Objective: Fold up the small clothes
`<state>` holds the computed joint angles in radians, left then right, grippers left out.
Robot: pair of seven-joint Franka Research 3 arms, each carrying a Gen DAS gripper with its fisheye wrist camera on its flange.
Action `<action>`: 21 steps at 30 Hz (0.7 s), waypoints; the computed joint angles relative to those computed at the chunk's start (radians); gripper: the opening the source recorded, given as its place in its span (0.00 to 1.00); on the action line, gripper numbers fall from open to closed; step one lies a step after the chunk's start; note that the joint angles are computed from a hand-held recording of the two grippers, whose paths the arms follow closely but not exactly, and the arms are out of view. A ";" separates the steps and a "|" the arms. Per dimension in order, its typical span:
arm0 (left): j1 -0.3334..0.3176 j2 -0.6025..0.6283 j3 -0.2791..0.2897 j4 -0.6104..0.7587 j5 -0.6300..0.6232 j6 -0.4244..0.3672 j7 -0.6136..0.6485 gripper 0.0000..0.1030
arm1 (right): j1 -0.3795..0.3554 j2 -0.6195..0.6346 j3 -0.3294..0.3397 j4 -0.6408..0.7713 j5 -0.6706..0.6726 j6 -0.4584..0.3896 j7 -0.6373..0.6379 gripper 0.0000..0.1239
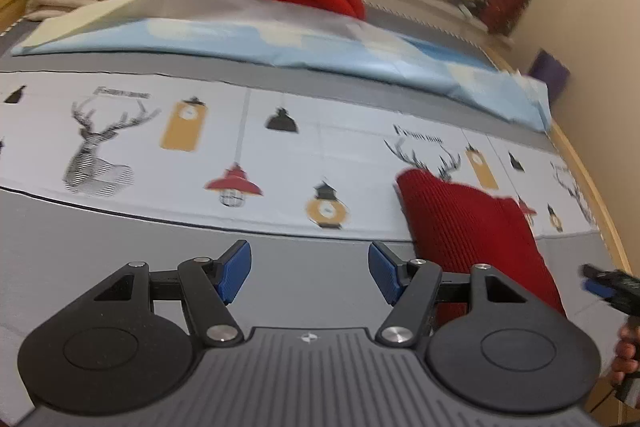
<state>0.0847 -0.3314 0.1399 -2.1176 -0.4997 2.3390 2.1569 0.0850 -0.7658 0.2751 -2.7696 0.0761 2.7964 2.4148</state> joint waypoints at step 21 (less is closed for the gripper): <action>-0.101 0.272 -0.169 -0.005 -0.366 -0.013 -0.151 0.82 | -0.064 -0.095 -0.020 -0.110 0.133 -0.095 -0.018 0.46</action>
